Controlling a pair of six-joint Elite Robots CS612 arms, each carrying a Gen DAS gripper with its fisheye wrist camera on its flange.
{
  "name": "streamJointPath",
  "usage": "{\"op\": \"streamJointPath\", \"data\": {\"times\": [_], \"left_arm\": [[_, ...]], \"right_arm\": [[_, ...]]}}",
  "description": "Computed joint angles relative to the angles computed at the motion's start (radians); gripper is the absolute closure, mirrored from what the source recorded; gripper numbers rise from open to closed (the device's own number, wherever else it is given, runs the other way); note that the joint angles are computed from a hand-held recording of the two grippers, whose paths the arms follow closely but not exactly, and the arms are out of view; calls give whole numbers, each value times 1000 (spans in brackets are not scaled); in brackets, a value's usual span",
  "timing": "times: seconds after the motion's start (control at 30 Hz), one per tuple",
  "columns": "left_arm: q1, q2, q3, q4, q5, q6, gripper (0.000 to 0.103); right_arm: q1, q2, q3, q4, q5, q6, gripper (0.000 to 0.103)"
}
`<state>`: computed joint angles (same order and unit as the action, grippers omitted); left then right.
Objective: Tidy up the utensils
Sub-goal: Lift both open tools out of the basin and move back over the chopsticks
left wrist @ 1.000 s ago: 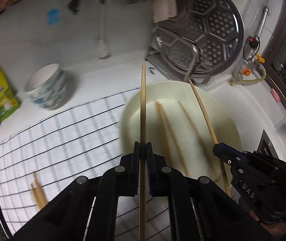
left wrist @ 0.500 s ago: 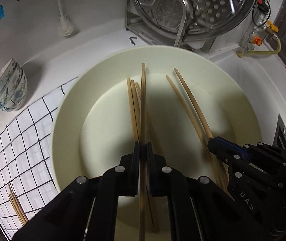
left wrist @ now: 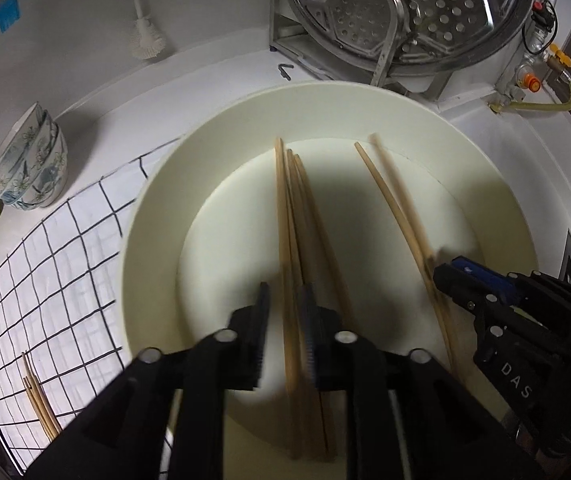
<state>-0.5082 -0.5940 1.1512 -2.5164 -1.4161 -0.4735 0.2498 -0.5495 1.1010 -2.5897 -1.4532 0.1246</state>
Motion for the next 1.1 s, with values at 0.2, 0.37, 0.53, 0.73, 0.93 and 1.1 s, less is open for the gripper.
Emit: {"op": "streamJointPath", "data": {"times": [0.2,0.37,0.53,0.73,0.93,1.1], "left_arm": [[3,-34,47,-41,34,-19,65],[6,-62,91,-75,46,-25,59],[7,-87,131,-107,55,-34,51],[11,-122,196,-153,69,-52,44],[17,-170,279,-203,87,-69,40],[23,-218,362,-245,112,-85,37]], "right_arm": [[2,-15,19,-31,-5,4,83],[7,-28,41,-53,-4,9,83],[16,-43,61,-76,-16,18,83],[33,-63,89,-95,-33,18,83],[58,-82,114,-115,-51,20,81],[84,-96,131,-139,-58,18,74]]}}
